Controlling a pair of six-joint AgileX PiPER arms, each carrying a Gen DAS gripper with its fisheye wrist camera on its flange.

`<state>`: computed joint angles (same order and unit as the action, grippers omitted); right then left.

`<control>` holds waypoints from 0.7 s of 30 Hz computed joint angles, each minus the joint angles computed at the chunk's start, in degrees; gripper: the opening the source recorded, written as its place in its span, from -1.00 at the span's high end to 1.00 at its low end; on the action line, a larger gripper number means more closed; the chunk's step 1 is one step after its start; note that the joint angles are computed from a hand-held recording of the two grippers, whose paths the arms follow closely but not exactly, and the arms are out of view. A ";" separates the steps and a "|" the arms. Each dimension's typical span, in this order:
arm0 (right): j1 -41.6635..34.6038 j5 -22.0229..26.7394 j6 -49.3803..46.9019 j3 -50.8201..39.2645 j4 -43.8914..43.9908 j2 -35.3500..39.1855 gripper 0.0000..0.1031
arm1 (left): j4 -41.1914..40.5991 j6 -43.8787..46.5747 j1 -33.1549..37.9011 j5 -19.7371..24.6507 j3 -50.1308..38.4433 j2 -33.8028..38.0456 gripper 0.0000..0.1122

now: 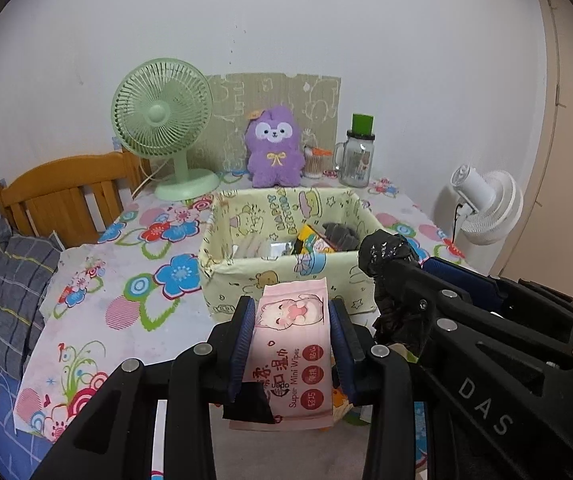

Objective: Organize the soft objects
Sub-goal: 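Carry the pink packet with left tool while right tool carries the black bag over the box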

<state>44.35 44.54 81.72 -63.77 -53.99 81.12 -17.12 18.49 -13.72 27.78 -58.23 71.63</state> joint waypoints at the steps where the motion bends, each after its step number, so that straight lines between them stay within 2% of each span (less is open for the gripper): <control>1: 0.80 1.14 0.08 -0.50 -0.45 -0.23 0.41 | -0.13 0.17 0.16 0.27 -0.17 -0.53 0.33; 10: 2.98 5.55 -1.64 -4.39 -1.85 -0.35 0.41 | -0.51 1.16 1.04 1.59 -2.71 -1.84 0.33; 21: -0.40 4.32 -7.06 -9.52 -0.20 1.59 0.41 | -0.13 1.09 0.93 2.00 -8.12 1.31 0.33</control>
